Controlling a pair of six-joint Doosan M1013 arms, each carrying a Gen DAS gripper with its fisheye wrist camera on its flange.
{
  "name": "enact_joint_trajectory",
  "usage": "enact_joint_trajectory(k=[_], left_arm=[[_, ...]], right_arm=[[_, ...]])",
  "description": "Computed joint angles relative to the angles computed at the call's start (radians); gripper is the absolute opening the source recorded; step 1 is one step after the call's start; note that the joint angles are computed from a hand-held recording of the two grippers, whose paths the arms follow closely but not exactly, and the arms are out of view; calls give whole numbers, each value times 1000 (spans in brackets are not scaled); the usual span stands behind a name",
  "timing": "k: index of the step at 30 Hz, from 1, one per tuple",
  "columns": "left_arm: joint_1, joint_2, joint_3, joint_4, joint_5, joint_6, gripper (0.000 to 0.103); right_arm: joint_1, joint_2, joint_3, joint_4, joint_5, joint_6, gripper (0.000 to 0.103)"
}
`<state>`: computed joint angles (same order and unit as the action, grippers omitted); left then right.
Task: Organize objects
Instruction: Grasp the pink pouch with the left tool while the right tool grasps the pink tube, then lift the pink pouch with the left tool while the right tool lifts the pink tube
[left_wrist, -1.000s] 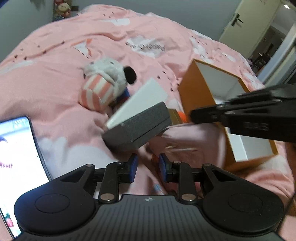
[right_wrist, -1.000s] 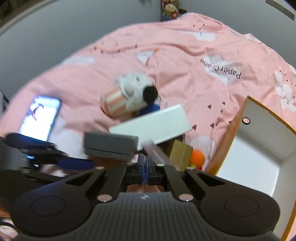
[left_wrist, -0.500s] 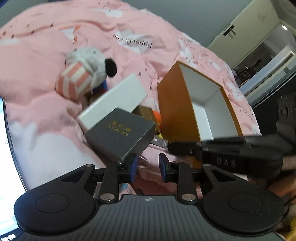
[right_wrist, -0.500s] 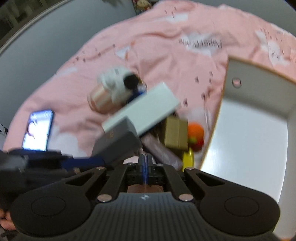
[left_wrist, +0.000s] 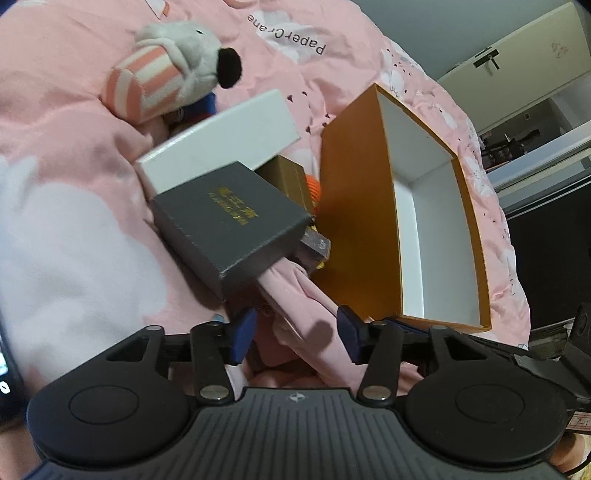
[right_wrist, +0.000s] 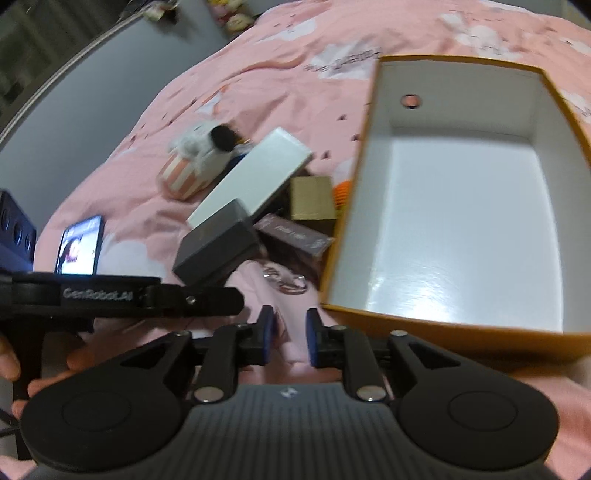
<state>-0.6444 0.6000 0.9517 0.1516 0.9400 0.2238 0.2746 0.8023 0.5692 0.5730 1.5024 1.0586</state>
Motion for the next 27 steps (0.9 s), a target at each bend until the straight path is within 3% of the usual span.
enact_joint_trajectory(k=[5, 10, 12, 14, 15, 17, 20, 22, 24, 27], left_arm=[[6, 36, -47, -77, 38, 30, 65], [7, 51, -62, -98, 24, 11, 65], [4, 49, -61, -96, 11, 0, 65], [3, 68, -97, -99, 64, 5, 65], [3, 76, -110, -104, 84, 12, 63], [1, 95, -148, -91, 147, 13, 47], [-5, 97, -154, -58, 166, 4, 34], [-14, 96, -164, -14, 182, 19, 31], [-28, 95, -184, 58, 215, 40, 31], [-47, 84, -205, 175, 266, 69, 30]], right_arm=[[-12, -36, 67, -44, -76, 22, 19], [-17, -11, 59, -55, -38, 69, 19], [-18, 16, 25, -35, 26, 91, 19], [-25, 55, -24, 43, 131, 118, 14], [-23, 56, -21, 47, 141, 110, 14], [-18, 45, -2, 34, 127, 80, 14], [-23, 44, 2, 49, 122, 90, 14], [-27, 40, 8, 66, 112, 103, 17], [-33, 30, 22, 77, 86, 115, 35], [-37, 24, 26, 61, 52, 136, 39]])
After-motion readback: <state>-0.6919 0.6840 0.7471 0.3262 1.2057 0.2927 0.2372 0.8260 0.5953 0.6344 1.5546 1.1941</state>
